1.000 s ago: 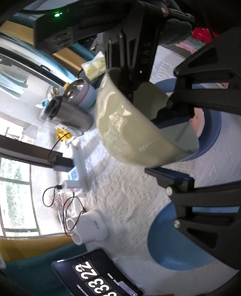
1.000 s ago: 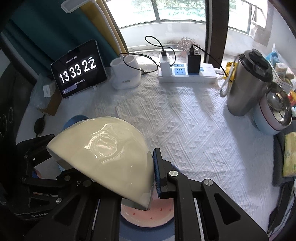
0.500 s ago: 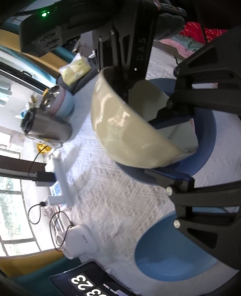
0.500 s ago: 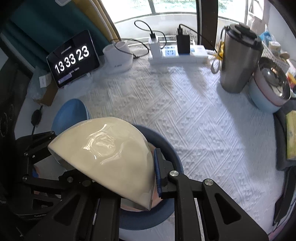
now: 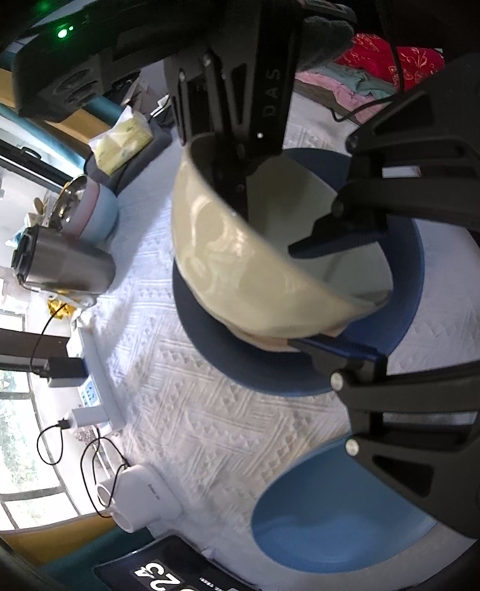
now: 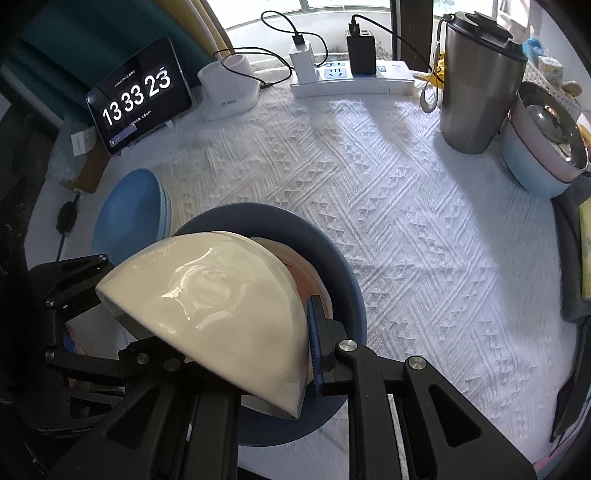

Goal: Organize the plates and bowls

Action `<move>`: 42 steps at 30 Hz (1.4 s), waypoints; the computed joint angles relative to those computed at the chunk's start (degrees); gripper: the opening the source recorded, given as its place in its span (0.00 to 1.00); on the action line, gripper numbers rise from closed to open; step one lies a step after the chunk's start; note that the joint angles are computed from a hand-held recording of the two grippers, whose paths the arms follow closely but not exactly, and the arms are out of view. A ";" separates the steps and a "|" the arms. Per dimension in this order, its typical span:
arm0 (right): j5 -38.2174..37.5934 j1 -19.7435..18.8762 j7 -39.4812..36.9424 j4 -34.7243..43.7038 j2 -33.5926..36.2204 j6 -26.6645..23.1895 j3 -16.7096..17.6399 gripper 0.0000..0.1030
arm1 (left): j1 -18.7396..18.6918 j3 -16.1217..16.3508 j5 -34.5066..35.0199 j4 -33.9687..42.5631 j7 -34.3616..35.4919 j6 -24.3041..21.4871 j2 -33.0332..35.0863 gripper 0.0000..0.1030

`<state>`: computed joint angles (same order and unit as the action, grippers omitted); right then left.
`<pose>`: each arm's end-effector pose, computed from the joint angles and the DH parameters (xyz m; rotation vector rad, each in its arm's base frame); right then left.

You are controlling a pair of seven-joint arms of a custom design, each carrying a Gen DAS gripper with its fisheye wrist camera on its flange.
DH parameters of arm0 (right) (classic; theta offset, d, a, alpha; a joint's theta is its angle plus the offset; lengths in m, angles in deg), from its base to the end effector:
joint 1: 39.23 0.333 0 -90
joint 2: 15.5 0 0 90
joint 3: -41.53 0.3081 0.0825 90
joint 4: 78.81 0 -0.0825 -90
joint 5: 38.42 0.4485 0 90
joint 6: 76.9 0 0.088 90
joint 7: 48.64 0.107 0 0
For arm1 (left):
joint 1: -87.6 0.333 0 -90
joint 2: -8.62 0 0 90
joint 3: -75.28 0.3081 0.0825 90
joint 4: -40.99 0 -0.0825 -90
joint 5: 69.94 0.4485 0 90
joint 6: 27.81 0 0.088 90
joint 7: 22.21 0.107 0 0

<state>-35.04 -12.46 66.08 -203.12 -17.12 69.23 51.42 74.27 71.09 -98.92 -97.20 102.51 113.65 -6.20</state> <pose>0.4969 0.3693 0.4071 -2.0886 1.7657 -0.0895 0.5130 -0.1608 0.3992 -1.4566 2.6427 -0.7214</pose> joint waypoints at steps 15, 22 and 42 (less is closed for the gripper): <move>1.00 0.38 -2.22 0.86 1.77 -2.54 -0.27 0.16 | 0.53 -0.03 0.51 0.15 0.46 0.30 0.11 0.41; 1.84 0.44 -3.04 0.81 1.36 -3.60 -0.22 0.21 | -0.35 0.91 -0.70 -0.73 2.18 2.87 -1.77 0.42; -12.58 0.58 3.83 0.54 -1.51 -3.69 0.81 0.36 | 2.39 0.28 -1.88 3.33 0.71 2.82 3.07 0.42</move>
